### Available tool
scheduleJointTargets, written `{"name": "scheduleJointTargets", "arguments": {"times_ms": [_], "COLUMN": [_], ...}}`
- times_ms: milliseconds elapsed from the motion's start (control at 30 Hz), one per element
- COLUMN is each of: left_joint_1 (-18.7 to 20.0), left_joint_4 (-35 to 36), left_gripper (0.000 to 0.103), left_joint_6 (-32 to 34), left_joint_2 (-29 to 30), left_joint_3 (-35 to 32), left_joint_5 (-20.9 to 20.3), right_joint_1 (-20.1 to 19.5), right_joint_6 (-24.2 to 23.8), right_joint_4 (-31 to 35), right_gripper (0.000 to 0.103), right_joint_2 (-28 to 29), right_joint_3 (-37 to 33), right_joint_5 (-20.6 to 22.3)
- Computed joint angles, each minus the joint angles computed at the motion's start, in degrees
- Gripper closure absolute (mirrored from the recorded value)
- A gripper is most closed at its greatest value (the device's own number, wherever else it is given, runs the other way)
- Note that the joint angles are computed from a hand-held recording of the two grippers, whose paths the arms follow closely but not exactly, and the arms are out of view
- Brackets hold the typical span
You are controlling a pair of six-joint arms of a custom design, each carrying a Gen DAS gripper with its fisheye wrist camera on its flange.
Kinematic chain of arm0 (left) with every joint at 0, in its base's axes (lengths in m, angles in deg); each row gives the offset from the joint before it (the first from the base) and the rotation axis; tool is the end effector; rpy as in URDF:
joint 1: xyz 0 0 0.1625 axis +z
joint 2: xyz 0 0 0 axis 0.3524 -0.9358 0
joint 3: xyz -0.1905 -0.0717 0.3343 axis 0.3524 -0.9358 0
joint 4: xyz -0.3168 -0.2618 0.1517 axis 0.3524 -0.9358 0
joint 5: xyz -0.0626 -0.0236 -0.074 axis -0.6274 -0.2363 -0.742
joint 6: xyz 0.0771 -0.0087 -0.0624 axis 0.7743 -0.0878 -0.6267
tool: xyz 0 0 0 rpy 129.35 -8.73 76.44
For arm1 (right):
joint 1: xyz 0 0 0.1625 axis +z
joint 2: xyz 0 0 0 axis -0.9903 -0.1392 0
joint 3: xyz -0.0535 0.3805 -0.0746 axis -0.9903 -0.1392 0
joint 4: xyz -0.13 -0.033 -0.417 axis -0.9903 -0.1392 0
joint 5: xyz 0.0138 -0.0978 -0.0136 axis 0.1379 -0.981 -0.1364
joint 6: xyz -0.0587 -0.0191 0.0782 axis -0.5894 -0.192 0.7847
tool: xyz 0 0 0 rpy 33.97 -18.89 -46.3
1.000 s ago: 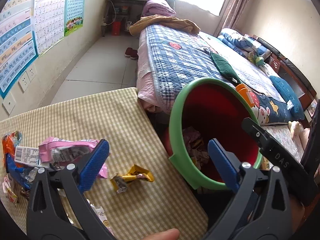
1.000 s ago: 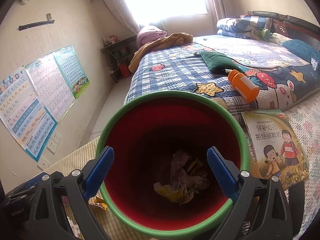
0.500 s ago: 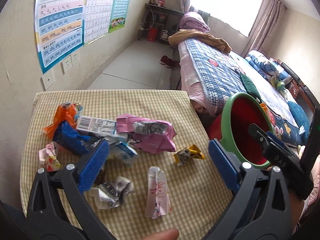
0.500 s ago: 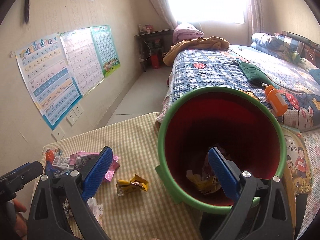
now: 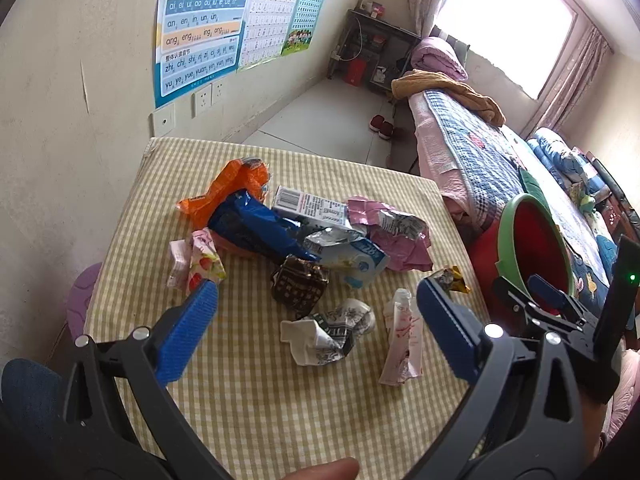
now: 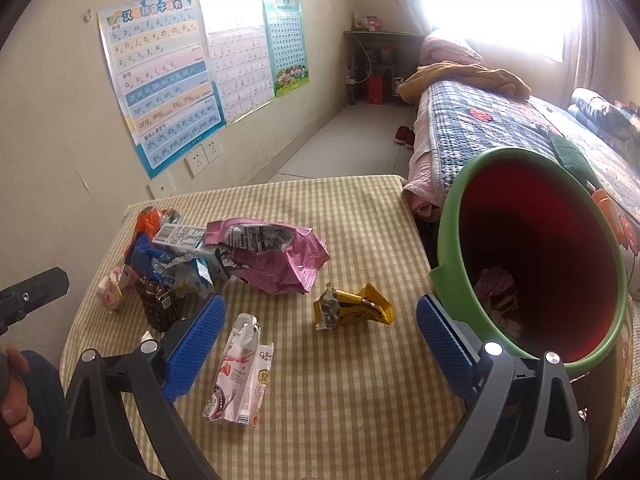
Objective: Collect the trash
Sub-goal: 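Move both tools back over the table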
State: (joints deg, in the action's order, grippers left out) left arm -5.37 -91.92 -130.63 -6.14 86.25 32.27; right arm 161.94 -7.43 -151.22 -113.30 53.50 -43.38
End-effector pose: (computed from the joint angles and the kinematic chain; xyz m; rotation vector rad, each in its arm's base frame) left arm -0.3570 -0.3181 0.0526 -0.1684 2.2924 -1.1087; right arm 0.0499 -0.4246 0.3079 0.9181 -2.4461 0.7154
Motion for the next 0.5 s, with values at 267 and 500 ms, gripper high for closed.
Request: {"name": "scheduleJointTargets", "arguments": {"times_ms": [267,500], "left_joint_1": [1.48,3.19], "left_joint_4": [-7.59,-14.93], "left_gripper": [0.006,0.008], "left_joint_6": [3.42,6.05], "left_joint_2": [0.22,0.67], "left_joint_3": [3.72,6.95], "left_joint_5": [-4.71,-7.32], "right_joint_1": [0.32,0.38], "right_joint_6": [-0.83,-2.08], "right_joint_4": [6.40,9.14], "right_gripper": [0.010,0.011], "right_joint_2": [0.68,2.31], "right_joint_3": [1.35,2.11], "right_joint_5": [-3.69,-6.89]}}
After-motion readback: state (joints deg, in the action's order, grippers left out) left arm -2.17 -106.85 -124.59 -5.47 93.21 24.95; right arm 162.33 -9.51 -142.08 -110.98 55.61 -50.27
